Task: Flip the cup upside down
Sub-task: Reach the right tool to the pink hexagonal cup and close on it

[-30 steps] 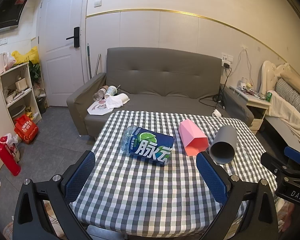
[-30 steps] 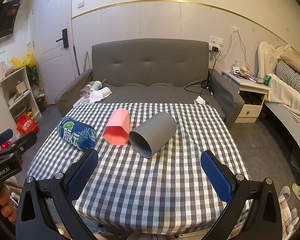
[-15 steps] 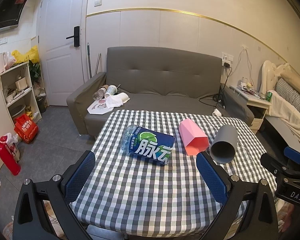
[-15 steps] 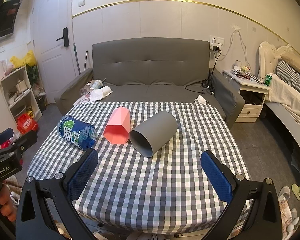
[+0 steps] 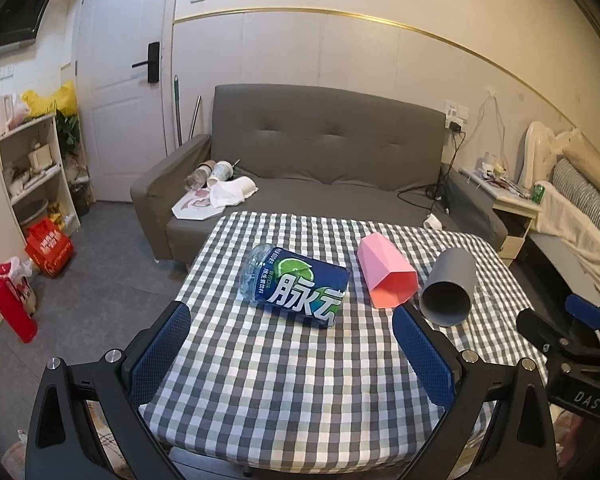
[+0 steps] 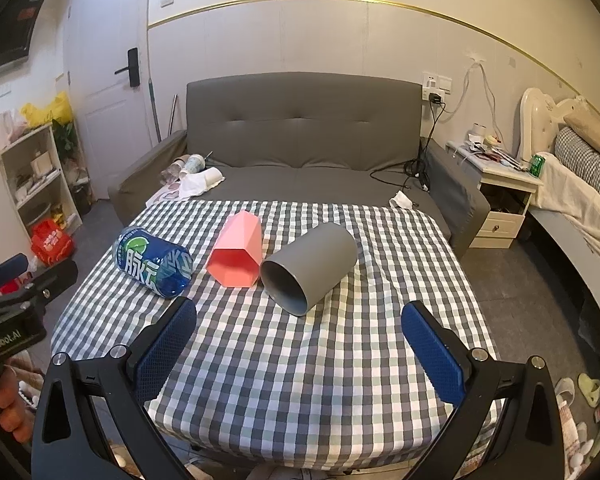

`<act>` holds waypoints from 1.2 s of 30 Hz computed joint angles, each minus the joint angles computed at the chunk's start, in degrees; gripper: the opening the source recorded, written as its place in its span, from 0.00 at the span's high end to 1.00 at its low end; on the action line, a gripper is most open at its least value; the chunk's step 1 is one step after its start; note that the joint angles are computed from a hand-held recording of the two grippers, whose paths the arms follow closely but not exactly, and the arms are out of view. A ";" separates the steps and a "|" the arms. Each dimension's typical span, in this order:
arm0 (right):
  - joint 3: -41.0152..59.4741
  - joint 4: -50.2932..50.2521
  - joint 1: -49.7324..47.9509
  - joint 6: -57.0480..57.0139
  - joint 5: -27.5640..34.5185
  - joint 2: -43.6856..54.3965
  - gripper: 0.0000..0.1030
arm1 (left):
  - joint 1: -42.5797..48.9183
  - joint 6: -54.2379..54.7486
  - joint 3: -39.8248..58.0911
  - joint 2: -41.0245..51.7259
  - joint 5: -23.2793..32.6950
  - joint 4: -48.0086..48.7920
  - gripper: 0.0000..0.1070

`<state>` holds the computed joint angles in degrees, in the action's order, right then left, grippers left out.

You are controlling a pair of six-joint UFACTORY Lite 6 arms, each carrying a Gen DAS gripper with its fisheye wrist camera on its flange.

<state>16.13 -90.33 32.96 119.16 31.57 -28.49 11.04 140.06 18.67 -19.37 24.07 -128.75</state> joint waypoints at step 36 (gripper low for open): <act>88.51 75.83 -18.91 -91.58 -9.05 84.22 0.22 | -1.50 10.78 31.96 39.36 -8.79 -12.11 0.04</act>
